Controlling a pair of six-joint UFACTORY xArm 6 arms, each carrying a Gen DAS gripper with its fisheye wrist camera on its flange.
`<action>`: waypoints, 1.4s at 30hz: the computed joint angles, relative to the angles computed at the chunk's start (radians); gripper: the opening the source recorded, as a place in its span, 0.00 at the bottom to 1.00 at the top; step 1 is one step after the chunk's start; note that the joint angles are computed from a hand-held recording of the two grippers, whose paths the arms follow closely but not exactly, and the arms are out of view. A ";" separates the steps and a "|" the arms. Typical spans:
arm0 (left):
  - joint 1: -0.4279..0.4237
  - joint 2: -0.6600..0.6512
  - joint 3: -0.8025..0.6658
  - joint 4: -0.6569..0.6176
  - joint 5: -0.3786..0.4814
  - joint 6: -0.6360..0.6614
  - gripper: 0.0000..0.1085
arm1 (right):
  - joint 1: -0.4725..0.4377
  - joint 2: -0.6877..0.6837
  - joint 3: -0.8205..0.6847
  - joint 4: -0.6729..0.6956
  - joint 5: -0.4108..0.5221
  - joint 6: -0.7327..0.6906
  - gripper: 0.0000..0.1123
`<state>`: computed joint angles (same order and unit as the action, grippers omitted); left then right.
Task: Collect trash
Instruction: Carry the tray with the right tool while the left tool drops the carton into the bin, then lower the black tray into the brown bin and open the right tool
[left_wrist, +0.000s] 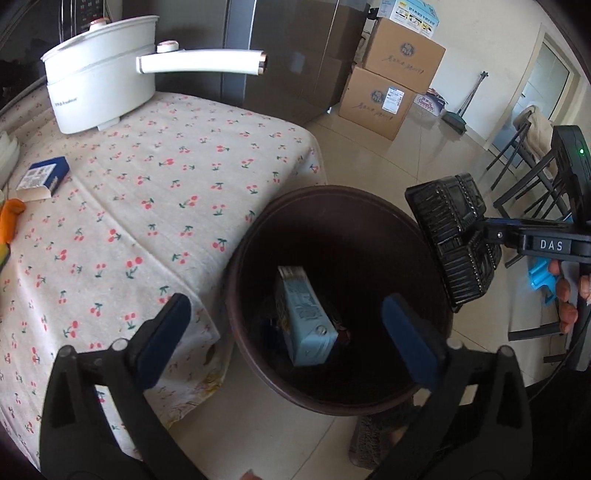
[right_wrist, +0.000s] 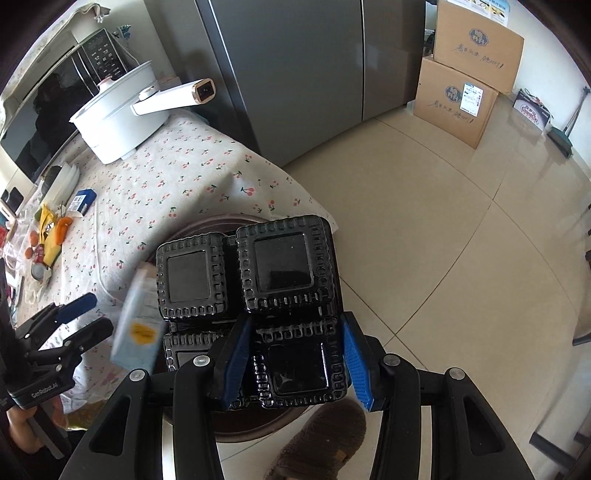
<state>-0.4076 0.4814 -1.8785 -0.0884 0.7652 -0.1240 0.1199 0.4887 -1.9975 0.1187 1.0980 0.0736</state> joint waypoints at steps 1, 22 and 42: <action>0.000 0.000 -0.003 0.026 0.007 -0.013 0.94 | -0.002 -0.001 0.000 0.001 0.000 0.000 0.44; 0.065 -0.168 0.189 0.127 0.013 -0.076 0.94 | 0.056 0.075 -0.117 0.051 0.060 -0.020 0.72; 0.097 -0.217 0.247 0.098 0.021 -0.067 0.94 | 0.082 0.148 -0.129 -0.169 0.102 -0.008 0.72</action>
